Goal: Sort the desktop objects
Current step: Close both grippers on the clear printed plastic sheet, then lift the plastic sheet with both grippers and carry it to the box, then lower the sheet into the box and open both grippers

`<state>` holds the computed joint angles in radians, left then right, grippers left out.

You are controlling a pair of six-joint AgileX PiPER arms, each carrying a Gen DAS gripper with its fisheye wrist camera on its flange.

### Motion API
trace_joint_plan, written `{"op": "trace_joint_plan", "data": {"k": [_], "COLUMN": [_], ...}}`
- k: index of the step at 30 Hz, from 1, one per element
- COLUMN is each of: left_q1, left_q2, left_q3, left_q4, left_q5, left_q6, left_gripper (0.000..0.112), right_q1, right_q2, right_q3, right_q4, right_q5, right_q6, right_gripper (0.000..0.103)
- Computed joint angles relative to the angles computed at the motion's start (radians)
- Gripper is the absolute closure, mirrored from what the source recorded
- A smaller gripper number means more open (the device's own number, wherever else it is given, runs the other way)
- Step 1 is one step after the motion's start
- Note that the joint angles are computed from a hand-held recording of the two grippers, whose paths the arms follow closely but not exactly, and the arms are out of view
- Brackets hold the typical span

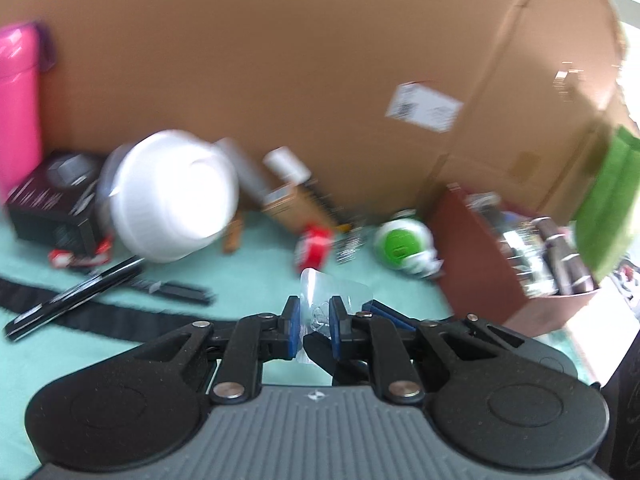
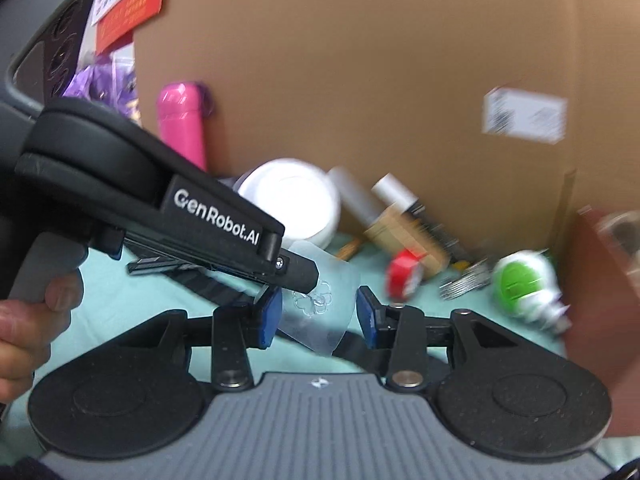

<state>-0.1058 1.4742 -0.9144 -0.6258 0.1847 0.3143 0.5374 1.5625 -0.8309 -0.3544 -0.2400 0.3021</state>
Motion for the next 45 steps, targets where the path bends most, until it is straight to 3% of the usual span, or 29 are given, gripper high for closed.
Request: {"op": "trace_joint_plan", "data": {"k": [3,9,14,20,25,38,40,42,44,45], "left_q1": [-0.081,-0.224,-0.323,-0.364,-0.378,-0.365,-0.362,-0.361,-0.37,-0.377], "left_q2": [0.007,0.092,0.213,0.4,0.536,0.809,0.805,0.776,0.73,0.712], "left_q3": [-0.049,-0.212,-0.39,-0.645,-0.835,-1.239,-1.214,-1.142,-1.033,-0.991], "left_q4": [0.112,0.241,0.344,0.27,0.307,0.414,0.4,0.371,0.42,0.493], "left_q5": [-0.018,-0.016,0.007,0.074,0.119,0.267,0.23,0.16,0.041,-0.005], "left_q6": [-0.119,-0.248,-0.343,-0.288,-0.337,-0.461,-0.448,-0.42,-0.464,-0.529], "left_gripper": [0.098,0.098,0.098,0.098,0.098,0.093,0.078,0.025,0.009,0.009], "right_q1": [-0.05,-0.198,-0.374,-0.55,-0.642,-0.708,-0.711,-0.713,-0.712,-0.709], "right_q2": [-0.081,-0.212,-0.249,-0.187,-0.095,0.099,0.12,0.128,0.126,0.124], "right_q3": [0.063,0.136,0.145,0.077,0.004,-0.197,-0.223,-0.225,-0.205,-0.194], "right_q4": [0.092,0.09,-0.088,-0.284,-0.373,-0.554,-0.604,-0.618,-0.57,-0.546], "right_q5": [-0.036,-0.077,-0.113,-0.154,-0.215,-0.21,-0.196,-0.189,-0.194,-0.195], "right_q6": [-0.102,-0.122,0.023,0.181,0.233,0.363,0.423,0.435,0.373,0.349], "right_gripper": [0.063,0.063,0.063,0.063,0.063,0.061,0.052,0.042,0.037,0.03]}}
